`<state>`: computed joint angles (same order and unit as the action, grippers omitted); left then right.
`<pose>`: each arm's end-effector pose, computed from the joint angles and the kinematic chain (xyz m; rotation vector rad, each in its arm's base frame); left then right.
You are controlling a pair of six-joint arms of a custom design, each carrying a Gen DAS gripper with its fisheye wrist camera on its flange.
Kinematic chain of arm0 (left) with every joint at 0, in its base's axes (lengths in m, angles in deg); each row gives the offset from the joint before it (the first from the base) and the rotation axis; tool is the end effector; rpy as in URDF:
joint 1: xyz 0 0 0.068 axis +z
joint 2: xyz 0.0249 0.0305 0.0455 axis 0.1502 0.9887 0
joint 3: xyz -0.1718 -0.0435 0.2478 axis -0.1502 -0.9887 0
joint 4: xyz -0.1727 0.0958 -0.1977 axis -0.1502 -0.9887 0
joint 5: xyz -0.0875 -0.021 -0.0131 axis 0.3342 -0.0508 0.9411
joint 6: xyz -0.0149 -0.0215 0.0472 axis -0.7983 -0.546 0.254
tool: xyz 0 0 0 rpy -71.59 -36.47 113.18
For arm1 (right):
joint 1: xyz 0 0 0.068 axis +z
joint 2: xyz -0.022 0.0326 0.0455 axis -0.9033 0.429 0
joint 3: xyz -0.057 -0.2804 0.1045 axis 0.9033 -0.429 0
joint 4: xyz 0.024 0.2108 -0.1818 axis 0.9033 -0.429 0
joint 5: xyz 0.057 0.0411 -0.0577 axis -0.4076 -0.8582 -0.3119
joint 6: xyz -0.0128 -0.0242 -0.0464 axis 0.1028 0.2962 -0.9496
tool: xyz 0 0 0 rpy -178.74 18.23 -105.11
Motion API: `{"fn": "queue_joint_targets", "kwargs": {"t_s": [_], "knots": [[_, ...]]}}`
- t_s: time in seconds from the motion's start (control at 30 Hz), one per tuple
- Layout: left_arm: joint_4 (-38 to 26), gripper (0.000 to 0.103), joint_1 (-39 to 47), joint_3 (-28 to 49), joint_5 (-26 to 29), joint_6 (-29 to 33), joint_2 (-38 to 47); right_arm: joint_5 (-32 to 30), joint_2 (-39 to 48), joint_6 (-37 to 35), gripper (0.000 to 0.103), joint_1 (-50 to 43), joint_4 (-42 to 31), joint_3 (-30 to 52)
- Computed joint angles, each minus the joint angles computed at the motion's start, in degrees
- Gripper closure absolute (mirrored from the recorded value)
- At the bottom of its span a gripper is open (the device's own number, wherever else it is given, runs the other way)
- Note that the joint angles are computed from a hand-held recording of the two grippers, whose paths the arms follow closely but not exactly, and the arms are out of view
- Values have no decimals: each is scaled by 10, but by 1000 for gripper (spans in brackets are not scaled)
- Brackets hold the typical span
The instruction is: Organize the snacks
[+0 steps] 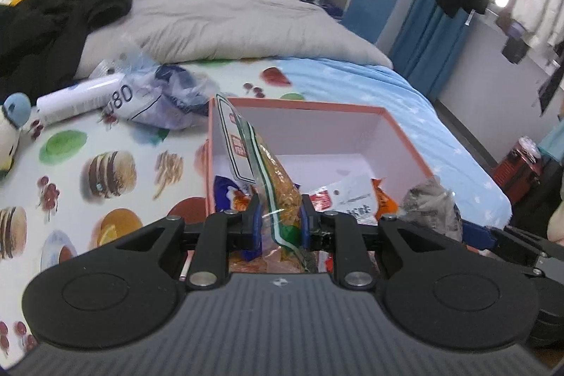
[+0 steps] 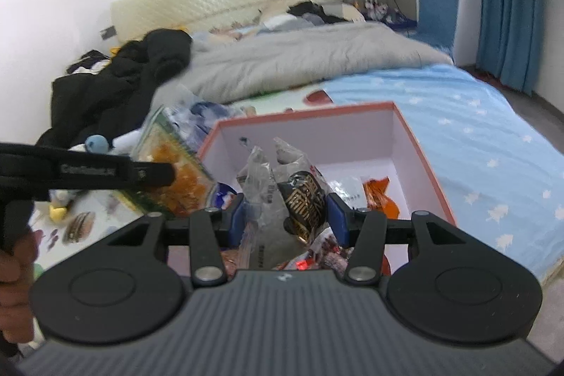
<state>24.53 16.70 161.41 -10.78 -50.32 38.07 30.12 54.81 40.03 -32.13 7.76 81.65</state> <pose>0.3746 0.0348 0.2809 0.3653 2.3345 -0.4652 0.2541 0.1417 0.2654 0.2226 2.1232 0.0932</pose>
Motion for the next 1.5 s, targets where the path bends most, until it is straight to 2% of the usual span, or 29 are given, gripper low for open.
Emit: {"fn": "queue_joint_targets", "kwargs": {"t_s": [0.17, 0.23, 0.27, 0.3, 0.47, 0.63, 0.77, 0.93, 1.07, 1.23, 1.5], "knots": [[-13, 76, 7, 13, 2, 6, 9, -20, 26, 10, 51, -21, -2, 6], [-20, 58, 10, 9, 7, 16, 1, -16, 30, 19, 48, -20, -11, 11], [-18, 45, 12, 3, 9, 19, -8, -11, 28, 23, 43, -19, -11, 11], [-12, 40, 14, -6, 12, 19, -17, -10, 24, 25, 33, -18, -10, 9], [-28, 40, 30, -25, 30, 41, -67, 22, -4, 27, 31, -1, -25, 9], [-63, 40, 69, -21, 72, 51, -122, 57, -58, 34, 31, 30, -49, 12], [-65, 39, 103, -41, 98, 46, -181, 86, -97, 41, 31, 63, -69, 22], [-113, 37, 154, -51, 142, 76, -225, 143, -130, 49, 31, 125, -85, 23], [-167, 37, 194, -52, 172, 121, -247, 202, -146, 92, 31, 184, -120, 21], [-252, 37, 235, -43, 195, 208, -260, 252, -158, 157, 31, 246, -180, 24], [-325, 37, 305, -23, 230, 279, -270, 317, -168, 270, 31, 330, -292, 39]]}}
